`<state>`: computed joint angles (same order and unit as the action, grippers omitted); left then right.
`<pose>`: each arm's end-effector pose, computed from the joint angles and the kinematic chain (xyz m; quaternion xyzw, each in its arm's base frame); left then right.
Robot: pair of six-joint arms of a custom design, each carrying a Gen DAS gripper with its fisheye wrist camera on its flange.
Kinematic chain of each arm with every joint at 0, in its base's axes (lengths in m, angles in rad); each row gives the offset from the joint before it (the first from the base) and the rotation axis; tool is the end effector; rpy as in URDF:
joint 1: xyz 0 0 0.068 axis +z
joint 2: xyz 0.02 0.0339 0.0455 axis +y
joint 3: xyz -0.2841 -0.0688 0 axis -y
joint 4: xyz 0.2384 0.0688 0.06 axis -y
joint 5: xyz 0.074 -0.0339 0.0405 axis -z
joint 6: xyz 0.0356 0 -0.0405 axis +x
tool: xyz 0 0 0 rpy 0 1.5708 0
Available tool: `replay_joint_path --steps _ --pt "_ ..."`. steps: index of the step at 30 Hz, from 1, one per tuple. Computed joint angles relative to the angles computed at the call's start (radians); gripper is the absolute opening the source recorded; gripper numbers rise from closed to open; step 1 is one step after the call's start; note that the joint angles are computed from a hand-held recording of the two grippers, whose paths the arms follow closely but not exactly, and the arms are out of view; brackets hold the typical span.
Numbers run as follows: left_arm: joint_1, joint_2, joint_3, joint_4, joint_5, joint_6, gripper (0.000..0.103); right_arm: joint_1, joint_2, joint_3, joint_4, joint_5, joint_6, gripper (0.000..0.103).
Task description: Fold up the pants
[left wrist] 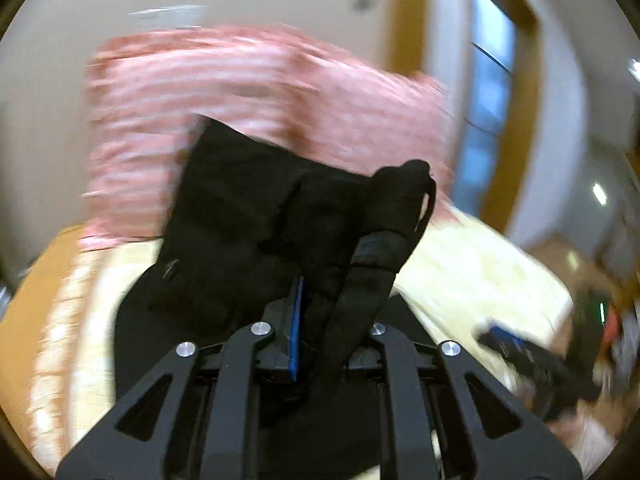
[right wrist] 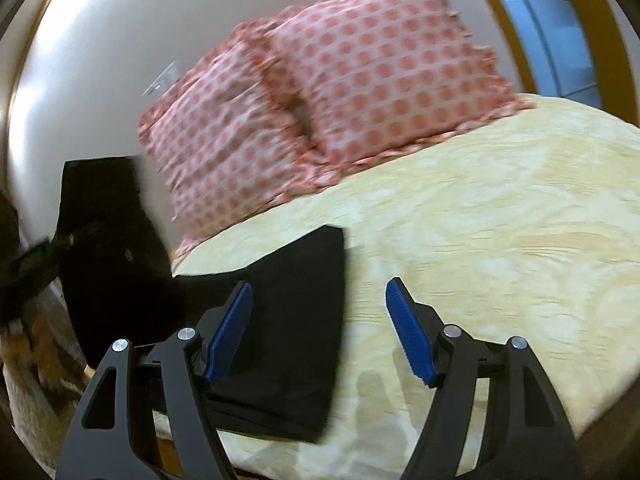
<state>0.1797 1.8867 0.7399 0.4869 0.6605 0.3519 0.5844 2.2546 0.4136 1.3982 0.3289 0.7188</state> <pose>0.3401 0.0396 0.1283 0.2152 0.8341 -0.1717 0.4780 0.2490 0.1509 0.0418 0.1433 0.8260 0.2098 0.5032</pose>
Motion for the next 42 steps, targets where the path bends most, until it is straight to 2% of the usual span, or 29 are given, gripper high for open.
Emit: replay_joint_path --steps 2,4,5,7,8,11,13,16,18,21,23,25,26,28,29,31,32,33,34,35,39,42 --pt "-0.079 0.058 -0.028 -0.01 -0.033 0.075 0.013 -0.017 0.01 -0.018 0.011 0.001 0.013 0.071" --pt "-0.148 0.158 0.011 -0.112 -0.086 0.138 0.013 -0.035 0.024 -0.023 0.012 -0.009 0.027 0.071" --pt "-0.157 0.195 0.014 -0.116 -0.094 0.151 0.013 -0.044 0.031 -0.024 0.014 -0.015 0.033 0.071" --pt "-0.163 0.206 -0.042 -0.013 -0.118 0.166 0.013 -0.049 0.039 -0.029 0.02 -0.014 0.038 0.071" --pt "-0.153 0.183 -0.053 0.0 -0.11 0.156 0.013 -0.054 0.039 -0.027 0.018 -0.017 0.038 0.071" --pt "-0.104 0.121 -0.033 -0.017 -0.025 0.065 0.012 -0.055 0.043 -0.025 0.03 -0.014 0.03 0.071" --pt "-0.117 0.086 -0.077 0.077 -0.019 0.01 0.012 -0.049 0.043 -0.025 0.027 0.002 0.026 0.071" --pt "-0.196 0.115 -0.105 0.071 -0.099 0.093 0.013 -0.051 0.042 -0.024 0.012 0.014 0.029 0.071" --pt "-0.219 0.191 -0.107 0.07 -0.135 0.147 0.014 -0.054 0.039 -0.028 0.005 0.025 0.035 0.071" --pt "-0.235 0.24 -0.212 0.302 -0.158 0.207 0.015 -0.062 0.017 -0.02 -0.034 0.028 0.027 0.071" --pt "-0.221 0.234 -0.208 0.283 -0.136 0.239 0.017 -0.063 -0.01 -0.008 -0.062 0.024 0.012 0.071" --pt "-0.169 0.207 -0.173 0.158 -0.049 0.268 0.024 -0.055 -0.039 0.001 -0.081 0.03 -0.014 0.071" --pt "-0.121 0.182 -0.143 0.04 0.026 0.311 0.029 -0.044 -0.062 0.008 -0.094 0.04 -0.038 0.071" --pt "-0.036 0.143 -0.105 -0.129 0.147 0.372 0.058 -0.027 -0.097 0.025 -0.112 0.037 -0.085 0.071" --pt "0.009 0.112 -0.133 -0.138 0.195 0.376 0.065 -0.017 -0.107 0.036 -0.115 0.021 -0.11 0.071" --pt "0.116 0.078 -0.166 -0.033 0.265 0.279 0.086 0.001 -0.118 0.073 -0.144 -0.024 -0.155 0.072" --pt "0.156 0.081 -0.19 0.117 0.248 0.163 0.09 0.015 -0.115 0.108 -0.173 -0.062 -0.183 0.072" --pt "0.164 0.093 -0.196 0.218 0.201 0.081 0.097 0.025 -0.108 0.142 -0.203 -0.095 -0.202 0.072" --pt "0.169 0.108 -0.2 0.296 0.138 0.023 0.098 0.035 -0.099 0.172 -0.231 -0.119 -0.215 0.072" --pt "0.165 0.125 -0.189 0.329 0.052 -0.009 0.098 0.048 -0.09 0.209 -0.271 -0.141 -0.227 0.072" --pt "0.122 0.18 -0.15 0.316 -0.165 0.001 0.101 0.083 -0.053 0.28 -0.347 -0.163 -0.243 0.073" --pt "0.115 0.23 -0.119 0.263 -0.231 0.031 0.101 0.081 -0.034 0.324 -0.468 -0.176 -0.225 0.08"
